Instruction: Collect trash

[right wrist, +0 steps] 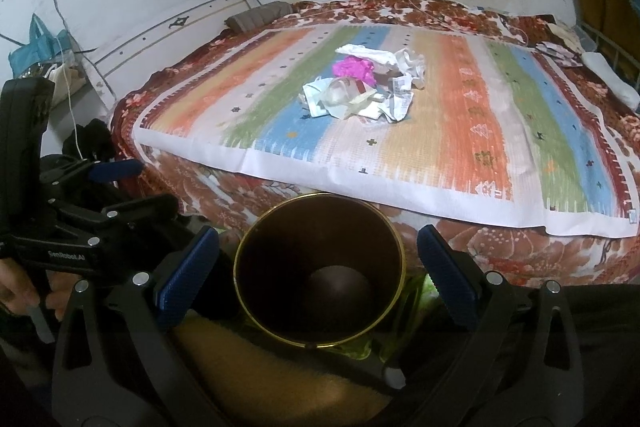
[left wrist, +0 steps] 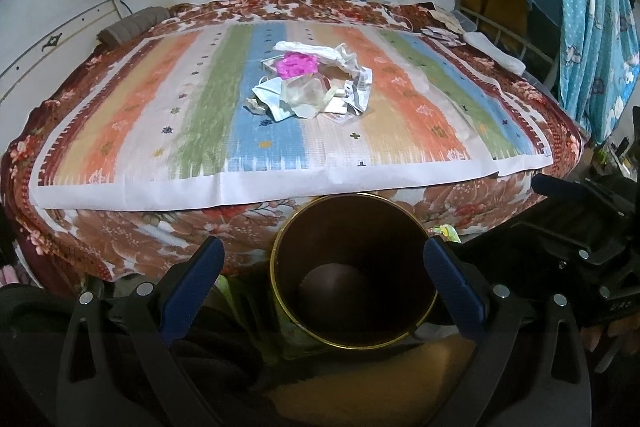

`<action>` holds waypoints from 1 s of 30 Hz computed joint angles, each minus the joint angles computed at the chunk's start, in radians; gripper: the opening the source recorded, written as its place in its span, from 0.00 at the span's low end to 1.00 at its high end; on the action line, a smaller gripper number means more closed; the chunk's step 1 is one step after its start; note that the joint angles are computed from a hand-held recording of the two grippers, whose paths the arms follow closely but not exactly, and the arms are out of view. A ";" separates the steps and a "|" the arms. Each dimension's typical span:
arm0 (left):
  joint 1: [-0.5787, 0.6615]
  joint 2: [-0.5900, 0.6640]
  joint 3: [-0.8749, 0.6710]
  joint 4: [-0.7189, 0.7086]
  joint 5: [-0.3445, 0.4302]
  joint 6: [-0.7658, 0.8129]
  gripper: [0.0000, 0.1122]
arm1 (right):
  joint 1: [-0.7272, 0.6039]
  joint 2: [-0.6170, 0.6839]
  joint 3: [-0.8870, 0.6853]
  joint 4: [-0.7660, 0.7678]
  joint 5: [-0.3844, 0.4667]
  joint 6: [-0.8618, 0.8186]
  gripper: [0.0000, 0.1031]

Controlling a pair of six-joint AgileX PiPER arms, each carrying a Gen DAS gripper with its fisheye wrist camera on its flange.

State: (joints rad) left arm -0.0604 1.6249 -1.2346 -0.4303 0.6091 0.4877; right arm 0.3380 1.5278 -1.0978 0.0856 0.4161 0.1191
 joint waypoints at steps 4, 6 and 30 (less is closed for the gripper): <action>0.002 0.000 -0.001 -0.004 0.003 0.002 0.87 | -0.005 0.001 0.000 0.009 -0.001 -0.013 0.91; 0.003 0.000 -0.001 -0.006 0.003 0.004 0.87 | -0.008 0.000 0.003 0.016 -0.002 -0.019 0.91; 0.033 0.062 -0.094 -0.071 0.078 -0.022 0.87 | -0.031 0.032 -0.045 0.083 0.017 -0.075 0.91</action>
State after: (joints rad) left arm -0.0274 1.6868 -1.3286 -0.5010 0.6869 0.4654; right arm 0.3072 1.5600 -1.1427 0.1688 0.4335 0.0439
